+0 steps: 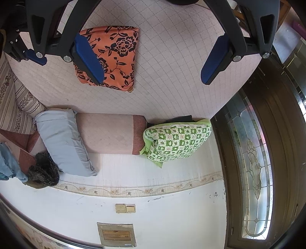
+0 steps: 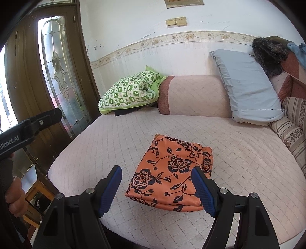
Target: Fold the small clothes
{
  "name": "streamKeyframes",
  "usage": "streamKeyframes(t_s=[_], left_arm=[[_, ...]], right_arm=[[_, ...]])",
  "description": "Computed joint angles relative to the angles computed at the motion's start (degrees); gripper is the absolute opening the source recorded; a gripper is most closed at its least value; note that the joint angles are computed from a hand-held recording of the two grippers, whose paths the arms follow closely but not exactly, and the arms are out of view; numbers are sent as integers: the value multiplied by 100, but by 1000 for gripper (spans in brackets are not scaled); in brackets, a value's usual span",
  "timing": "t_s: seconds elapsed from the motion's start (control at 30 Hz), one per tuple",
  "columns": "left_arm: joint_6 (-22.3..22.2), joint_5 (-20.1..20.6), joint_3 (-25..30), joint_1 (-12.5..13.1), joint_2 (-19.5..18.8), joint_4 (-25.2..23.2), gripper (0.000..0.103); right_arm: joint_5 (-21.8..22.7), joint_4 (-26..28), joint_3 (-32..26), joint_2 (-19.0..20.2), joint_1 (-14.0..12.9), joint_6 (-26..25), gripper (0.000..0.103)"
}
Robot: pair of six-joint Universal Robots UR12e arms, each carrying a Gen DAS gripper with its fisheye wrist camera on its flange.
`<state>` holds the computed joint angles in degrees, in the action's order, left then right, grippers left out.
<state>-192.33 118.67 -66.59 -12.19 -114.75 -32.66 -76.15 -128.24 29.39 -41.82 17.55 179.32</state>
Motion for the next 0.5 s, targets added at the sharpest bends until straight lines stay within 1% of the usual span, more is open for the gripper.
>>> streamKeyframes(t_s=[0.5], left_arm=[[-66, -212, 61, 92, -75, -66, 101]], right_arm=[[38, 500, -664, 376, 61, -158, 78]])
